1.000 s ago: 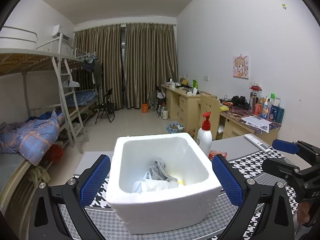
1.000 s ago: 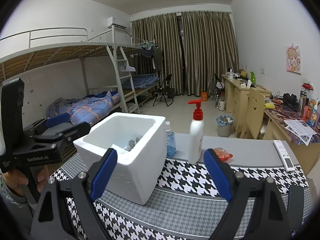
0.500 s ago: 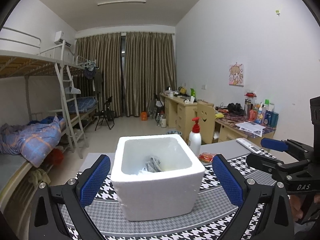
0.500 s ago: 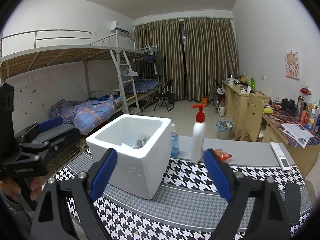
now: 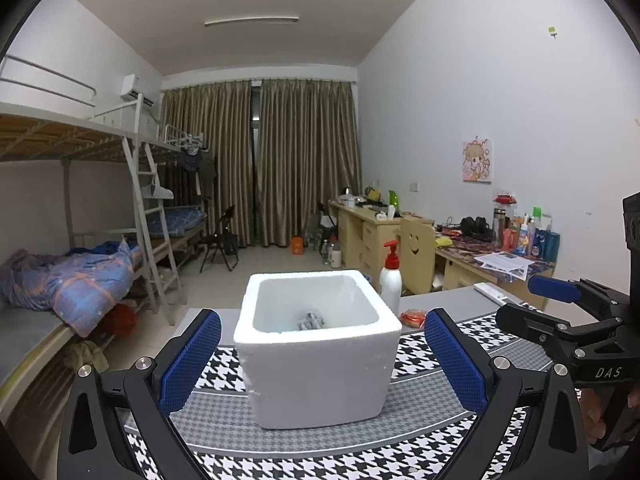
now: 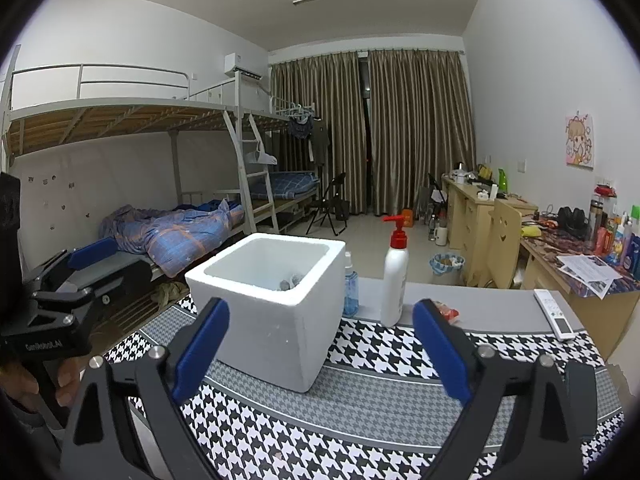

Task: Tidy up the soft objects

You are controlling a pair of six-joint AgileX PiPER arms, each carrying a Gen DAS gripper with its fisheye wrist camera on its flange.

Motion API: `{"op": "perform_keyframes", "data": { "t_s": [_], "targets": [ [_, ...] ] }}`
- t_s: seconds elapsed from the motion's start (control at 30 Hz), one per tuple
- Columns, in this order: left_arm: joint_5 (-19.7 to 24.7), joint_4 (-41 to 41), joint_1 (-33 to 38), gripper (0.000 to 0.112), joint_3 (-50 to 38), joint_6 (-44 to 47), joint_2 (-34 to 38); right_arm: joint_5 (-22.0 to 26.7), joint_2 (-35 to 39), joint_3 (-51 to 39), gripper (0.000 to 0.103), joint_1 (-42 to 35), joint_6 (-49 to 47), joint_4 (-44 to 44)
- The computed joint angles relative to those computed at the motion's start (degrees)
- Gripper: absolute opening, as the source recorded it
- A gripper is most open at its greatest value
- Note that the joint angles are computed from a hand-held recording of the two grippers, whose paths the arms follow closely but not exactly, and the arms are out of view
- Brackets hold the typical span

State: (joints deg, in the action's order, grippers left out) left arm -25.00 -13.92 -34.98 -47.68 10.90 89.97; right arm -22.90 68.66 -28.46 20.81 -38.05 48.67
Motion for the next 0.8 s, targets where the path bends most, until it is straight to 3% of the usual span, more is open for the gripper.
{"op": "perform_keyframes", "data": {
  "t_s": [0.4,0.7,0.8],
  "targets": [
    [-2.61,-2.63,-1.06,0.102,2.44,1.45,1.65,-8.61,1.7,4.63,0.102,4.44,6.9,-4.53],
    [-8.9,-3.39,-1.88,0.102,6.75,0.52,1.59,-11.72,4.07,6.33,0.102,4.61,12.67,-8.83],
    [-9.12,-2.1,-1.69,0.102,7.11,-1.01,1.76,-14.3,4.59,7.5,0.102,5.61,12.96,-7.49]
  ]
}}
